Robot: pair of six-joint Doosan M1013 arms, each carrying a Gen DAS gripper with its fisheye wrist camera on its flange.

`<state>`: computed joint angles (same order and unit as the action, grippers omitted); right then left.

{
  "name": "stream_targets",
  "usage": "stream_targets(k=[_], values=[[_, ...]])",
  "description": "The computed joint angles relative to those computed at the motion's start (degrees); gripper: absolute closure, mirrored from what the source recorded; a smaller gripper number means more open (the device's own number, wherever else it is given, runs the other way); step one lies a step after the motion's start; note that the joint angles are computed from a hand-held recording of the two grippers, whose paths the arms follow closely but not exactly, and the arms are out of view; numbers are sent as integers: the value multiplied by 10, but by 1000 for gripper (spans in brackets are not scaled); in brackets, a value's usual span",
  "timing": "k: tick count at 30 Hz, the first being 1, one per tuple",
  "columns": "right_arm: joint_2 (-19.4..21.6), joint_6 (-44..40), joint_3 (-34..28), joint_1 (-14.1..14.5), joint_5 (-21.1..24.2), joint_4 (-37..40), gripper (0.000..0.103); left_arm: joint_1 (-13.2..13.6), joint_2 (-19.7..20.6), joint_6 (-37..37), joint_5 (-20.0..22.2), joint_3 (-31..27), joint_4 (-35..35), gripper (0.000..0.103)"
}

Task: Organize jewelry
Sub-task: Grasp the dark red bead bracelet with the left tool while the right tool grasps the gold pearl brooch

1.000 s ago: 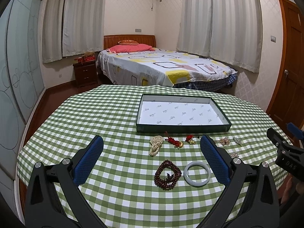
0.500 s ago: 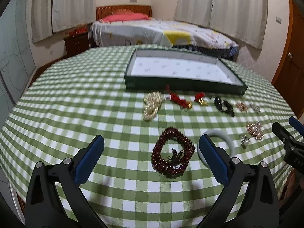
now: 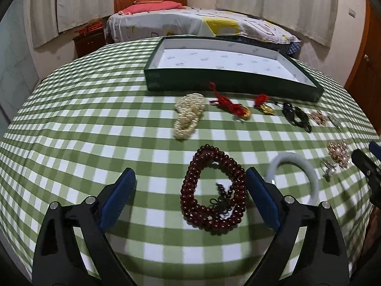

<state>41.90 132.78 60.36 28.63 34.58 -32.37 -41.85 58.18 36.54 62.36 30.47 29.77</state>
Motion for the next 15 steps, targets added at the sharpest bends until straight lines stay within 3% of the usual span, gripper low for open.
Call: stream_targets(k=[5, 9, 15], values=[[6, -15, -10, -1, 4, 17, 7, 0, 3, 19, -4, -6, -13, 10], [8, -26, -13, -1, 6, 26, 7, -2, 19, 43, 24, -37, -7, 11], [9, -24, -14, -2, 9, 33, 7, -2, 8, 20, 14, -16, 11, 36]])
